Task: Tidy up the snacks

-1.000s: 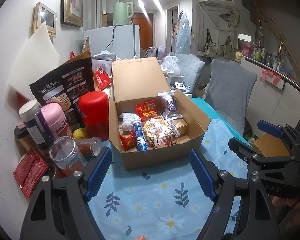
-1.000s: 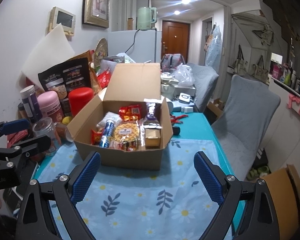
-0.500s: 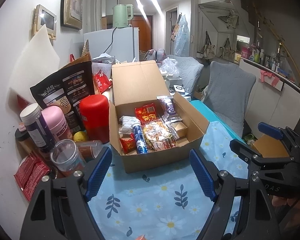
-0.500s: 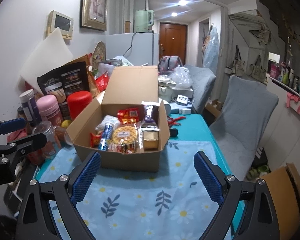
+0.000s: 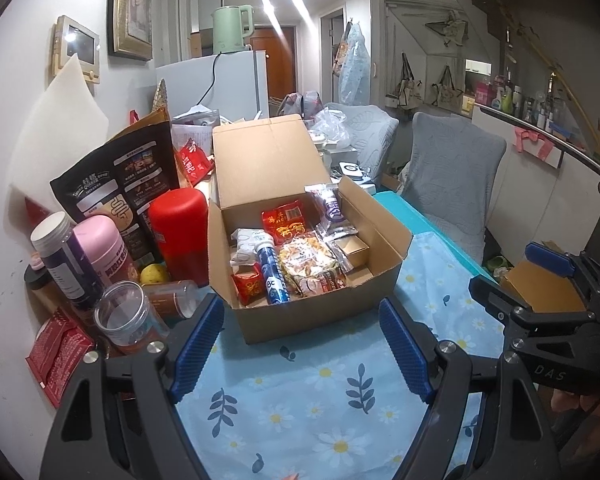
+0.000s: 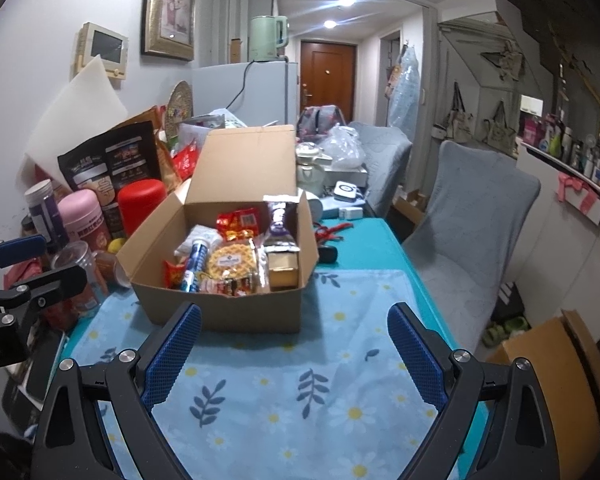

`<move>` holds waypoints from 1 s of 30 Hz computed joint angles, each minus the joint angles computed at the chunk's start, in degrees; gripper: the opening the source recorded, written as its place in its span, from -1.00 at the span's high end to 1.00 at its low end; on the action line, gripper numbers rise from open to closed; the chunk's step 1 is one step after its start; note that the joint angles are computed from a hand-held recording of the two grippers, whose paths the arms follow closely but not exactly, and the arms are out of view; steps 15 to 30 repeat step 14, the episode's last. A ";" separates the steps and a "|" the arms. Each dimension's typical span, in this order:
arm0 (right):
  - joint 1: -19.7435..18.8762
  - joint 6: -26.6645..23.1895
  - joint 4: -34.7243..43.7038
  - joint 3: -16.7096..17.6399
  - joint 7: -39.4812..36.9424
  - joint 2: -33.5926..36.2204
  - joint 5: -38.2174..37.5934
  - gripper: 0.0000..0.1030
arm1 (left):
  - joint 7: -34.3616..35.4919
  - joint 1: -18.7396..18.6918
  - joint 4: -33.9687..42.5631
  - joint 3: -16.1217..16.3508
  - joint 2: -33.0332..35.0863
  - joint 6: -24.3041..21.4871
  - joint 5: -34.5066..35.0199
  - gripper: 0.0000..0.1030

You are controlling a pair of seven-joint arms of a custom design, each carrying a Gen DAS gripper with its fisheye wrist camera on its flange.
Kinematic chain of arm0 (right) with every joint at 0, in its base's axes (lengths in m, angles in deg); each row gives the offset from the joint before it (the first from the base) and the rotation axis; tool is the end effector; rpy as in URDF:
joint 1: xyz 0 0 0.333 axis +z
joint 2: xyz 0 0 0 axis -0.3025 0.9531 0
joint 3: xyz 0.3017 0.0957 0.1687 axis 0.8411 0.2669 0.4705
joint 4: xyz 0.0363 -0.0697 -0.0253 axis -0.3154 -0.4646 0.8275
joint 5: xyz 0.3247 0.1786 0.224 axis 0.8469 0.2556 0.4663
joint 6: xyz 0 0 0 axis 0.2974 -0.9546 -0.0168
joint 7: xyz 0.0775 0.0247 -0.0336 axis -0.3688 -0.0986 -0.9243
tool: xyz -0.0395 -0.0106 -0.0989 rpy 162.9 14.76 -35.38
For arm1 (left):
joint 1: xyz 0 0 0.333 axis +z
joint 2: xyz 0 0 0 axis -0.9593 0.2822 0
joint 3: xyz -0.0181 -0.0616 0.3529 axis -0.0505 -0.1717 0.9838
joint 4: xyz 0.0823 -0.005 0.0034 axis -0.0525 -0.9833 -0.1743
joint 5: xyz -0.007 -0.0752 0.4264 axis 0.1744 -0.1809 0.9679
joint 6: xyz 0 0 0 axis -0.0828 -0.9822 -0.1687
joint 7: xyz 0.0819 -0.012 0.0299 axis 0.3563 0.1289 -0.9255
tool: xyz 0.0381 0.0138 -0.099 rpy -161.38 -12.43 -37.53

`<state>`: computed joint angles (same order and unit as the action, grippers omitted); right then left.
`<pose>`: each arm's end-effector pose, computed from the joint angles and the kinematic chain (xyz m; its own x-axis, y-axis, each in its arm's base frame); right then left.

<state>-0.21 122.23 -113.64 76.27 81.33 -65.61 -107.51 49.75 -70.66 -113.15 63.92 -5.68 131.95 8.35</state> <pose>0.5544 0.2823 0.6145 0.2015 -0.9791 0.0258 -0.5503 -0.1350 -0.8240 0.5367 -0.1149 0.6325 -0.0863 -0.9962 -0.0125 -0.6010 0.0620 -0.7968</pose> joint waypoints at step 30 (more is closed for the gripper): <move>-0.43 -1.08 -0.55 0.01 1.50 -0.43 -0.98 -0.85 | 2.48 -1.75 0.65 1.04 1.39 -0.19 -2.36 -0.55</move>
